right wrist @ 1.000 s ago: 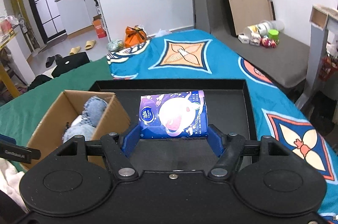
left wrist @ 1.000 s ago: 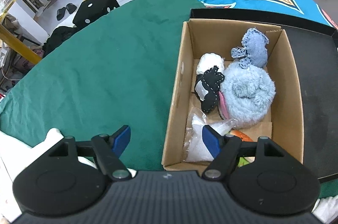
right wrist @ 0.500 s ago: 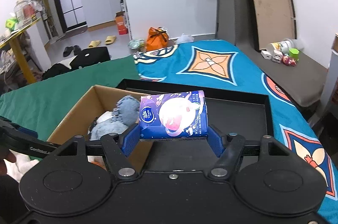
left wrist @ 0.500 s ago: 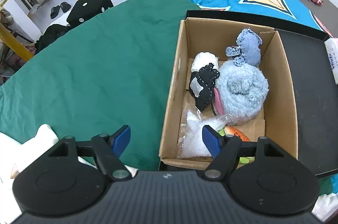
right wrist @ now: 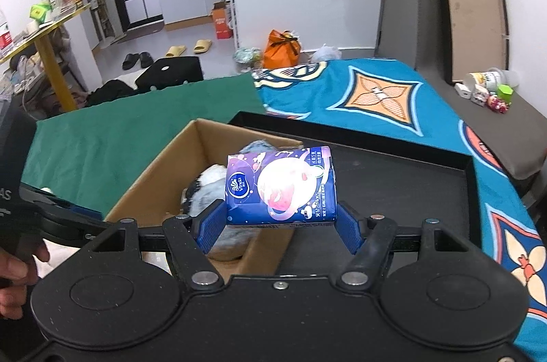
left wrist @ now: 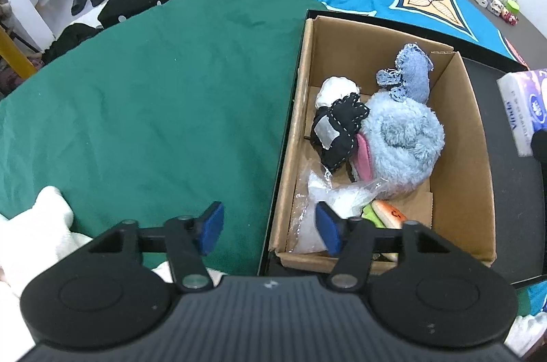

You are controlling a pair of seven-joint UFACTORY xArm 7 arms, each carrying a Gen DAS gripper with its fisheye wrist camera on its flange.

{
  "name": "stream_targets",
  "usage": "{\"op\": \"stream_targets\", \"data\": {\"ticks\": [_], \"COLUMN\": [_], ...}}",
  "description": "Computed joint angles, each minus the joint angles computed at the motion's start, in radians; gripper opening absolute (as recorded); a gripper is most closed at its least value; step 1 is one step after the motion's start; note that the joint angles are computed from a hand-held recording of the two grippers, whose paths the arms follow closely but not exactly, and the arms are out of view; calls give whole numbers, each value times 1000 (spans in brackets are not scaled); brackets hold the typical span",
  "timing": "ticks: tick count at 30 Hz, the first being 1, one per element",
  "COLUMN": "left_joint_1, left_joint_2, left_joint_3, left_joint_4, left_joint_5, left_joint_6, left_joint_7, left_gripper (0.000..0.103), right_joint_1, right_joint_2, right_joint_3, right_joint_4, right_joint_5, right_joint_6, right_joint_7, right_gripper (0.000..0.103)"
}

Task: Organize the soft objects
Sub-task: 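Lift the tissue pack with the right tool and lower it into the box, then open the right tool to release the tissue pack and withdraw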

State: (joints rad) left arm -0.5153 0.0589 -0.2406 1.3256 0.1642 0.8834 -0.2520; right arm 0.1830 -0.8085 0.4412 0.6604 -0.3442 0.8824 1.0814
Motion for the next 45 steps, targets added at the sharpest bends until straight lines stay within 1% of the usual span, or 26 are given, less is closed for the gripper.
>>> {"op": "stream_targets", "data": {"ticks": [2,4,7,11,12,13,14,18,24,39,42,44,45], "left_joint_1": [6,12,21,28,28,29,30,35,38,31,32,32,32], "left_joint_2": [-4,-8,-13,-17,-18,-19,-21,-27,-34,-82,-91,-97,-98], "left_joint_3": [3,4,7,5,5,5,5,7,6,-4,-4,-5,-6], "left_joint_4": [-11,-21,-36,-42,-44,-46,-50,-53,-54,-58,-55,-54,-51], "left_joint_5": [-24,-43,-85,-129,-133,-136,-141,-164,-167,-126,-135,-140,-136], "left_joint_6": [-10,-18,-33,-45,-47,-49,-52,-52,-49,-34,-23,-16,-9], "left_joint_7": [15,32,61,98,101,103,107,121,117,86,95,98,92], "left_gripper": [46,35,24,16,16,16,16,16,17,17,20,22,26], "right_joint_1": [0,0,2,4,3,2,1,23,47,68,69,68,67], "right_joint_2": [23,46,76,100,102,110,123,105,37,-77,-98,-109,-117], "right_joint_3": [6,9,12,11,13,17,20,14,7,15,15,17,17], "right_joint_4": [13,25,44,53,52,59,72,69,50,10,7,8,7], "right_joint_5": [3,6,5,0,-4,-5,-4,-6,16,89,102,108,110], "right_joint_6": [-11,-23,-41,-86,-96,-87,-65,-26,54,132,145,150,153], "right_joint_7": [6,16,30,63,72,76,76,82,87,131,137,140,142], "right_gripper": [67,67,67,70,76,89,93,93,93,94,95,98,98]}}
